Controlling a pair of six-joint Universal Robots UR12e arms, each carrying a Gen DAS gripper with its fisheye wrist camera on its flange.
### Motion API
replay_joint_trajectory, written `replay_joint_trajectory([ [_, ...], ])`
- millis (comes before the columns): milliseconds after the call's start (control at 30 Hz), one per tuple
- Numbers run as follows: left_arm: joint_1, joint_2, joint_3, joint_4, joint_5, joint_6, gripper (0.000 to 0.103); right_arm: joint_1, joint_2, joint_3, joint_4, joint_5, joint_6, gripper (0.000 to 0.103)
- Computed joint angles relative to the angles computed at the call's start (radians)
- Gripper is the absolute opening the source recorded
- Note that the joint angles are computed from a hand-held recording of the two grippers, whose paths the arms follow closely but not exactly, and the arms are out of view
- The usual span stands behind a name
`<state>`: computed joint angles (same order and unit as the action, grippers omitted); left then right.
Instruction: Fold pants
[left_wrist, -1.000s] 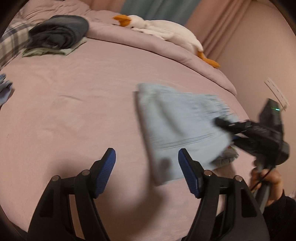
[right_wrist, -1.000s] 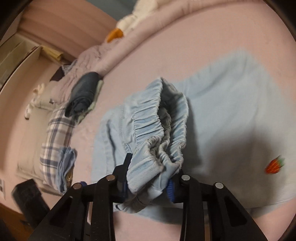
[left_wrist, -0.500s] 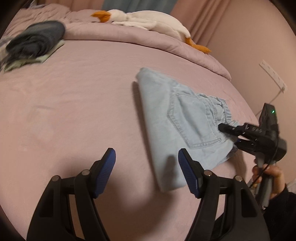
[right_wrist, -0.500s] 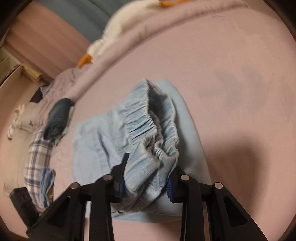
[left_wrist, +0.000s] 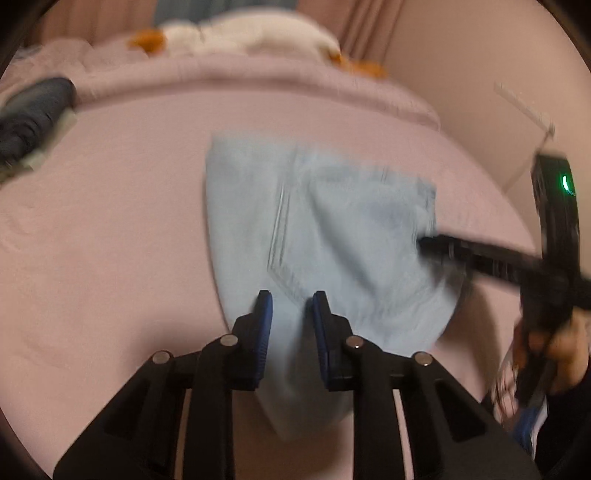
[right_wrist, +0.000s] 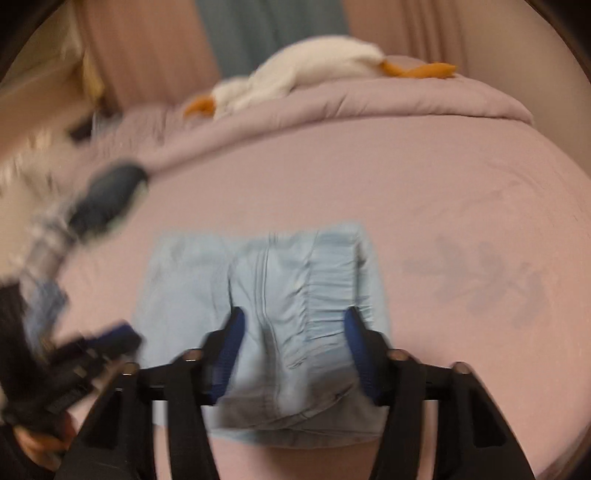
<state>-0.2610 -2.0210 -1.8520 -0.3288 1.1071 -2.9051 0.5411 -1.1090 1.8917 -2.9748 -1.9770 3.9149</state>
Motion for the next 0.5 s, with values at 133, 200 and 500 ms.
replay_joint_trajectory([
  [133, 0.022, 0.002, -0.029, 0.046, -0.048, -0.005, 0.018, -0.029, -0.017, 0.011, 0.029, 0.061, 0.046, 0.026],
  [200, 0.029, 0.006, -0.037, 0.046, -0.060, -0.008, 0.019, -0.013, -0.030, -0.020, 0.120, -0.002, 0.074, 0.026],
  [500, 0.045, 0.011, -0.053, 0.033, -0.113, 0.014, 0.019, -0.033, 0.110, -0.220, 0.003, 0.335, -0.265, 0.027],
])
